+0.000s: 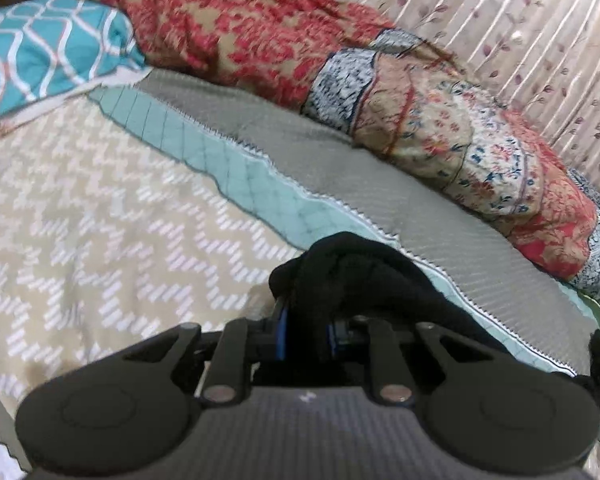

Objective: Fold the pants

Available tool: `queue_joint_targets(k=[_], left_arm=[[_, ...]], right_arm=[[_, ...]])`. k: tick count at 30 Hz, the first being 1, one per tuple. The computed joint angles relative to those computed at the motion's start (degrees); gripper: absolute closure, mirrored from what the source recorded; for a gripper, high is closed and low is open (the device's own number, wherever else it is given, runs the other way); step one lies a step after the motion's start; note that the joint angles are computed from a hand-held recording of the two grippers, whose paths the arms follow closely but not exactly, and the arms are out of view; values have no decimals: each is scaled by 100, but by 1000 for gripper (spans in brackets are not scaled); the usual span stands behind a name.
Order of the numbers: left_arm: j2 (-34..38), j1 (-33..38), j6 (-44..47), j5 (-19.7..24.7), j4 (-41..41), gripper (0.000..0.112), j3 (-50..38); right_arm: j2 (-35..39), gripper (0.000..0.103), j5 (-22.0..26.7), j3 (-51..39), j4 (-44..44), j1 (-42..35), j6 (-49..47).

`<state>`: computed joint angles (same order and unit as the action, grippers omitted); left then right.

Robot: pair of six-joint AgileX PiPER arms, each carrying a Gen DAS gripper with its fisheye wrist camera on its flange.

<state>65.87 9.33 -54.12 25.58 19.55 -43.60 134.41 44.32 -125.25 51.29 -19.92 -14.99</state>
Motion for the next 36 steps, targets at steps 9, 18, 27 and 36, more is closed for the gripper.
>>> queue_joint_targets(k=[9,18,27,36], left_arm=[[153,-286,-664,190,591,96,4],[95,-104,374,91,-277,100,-232],[933,-822,931,1019,25,90,-849],[312,-1000,666,1074,1541,50,-899]], right_arm=[[281,46,-50,15,-793,38,506],[-847,97,-864,1086,-350,-443,-147],[-1205,61,32,1531,-2805,-1431,1464],[-1442,46,535,1276,-1843,-1003,308]])
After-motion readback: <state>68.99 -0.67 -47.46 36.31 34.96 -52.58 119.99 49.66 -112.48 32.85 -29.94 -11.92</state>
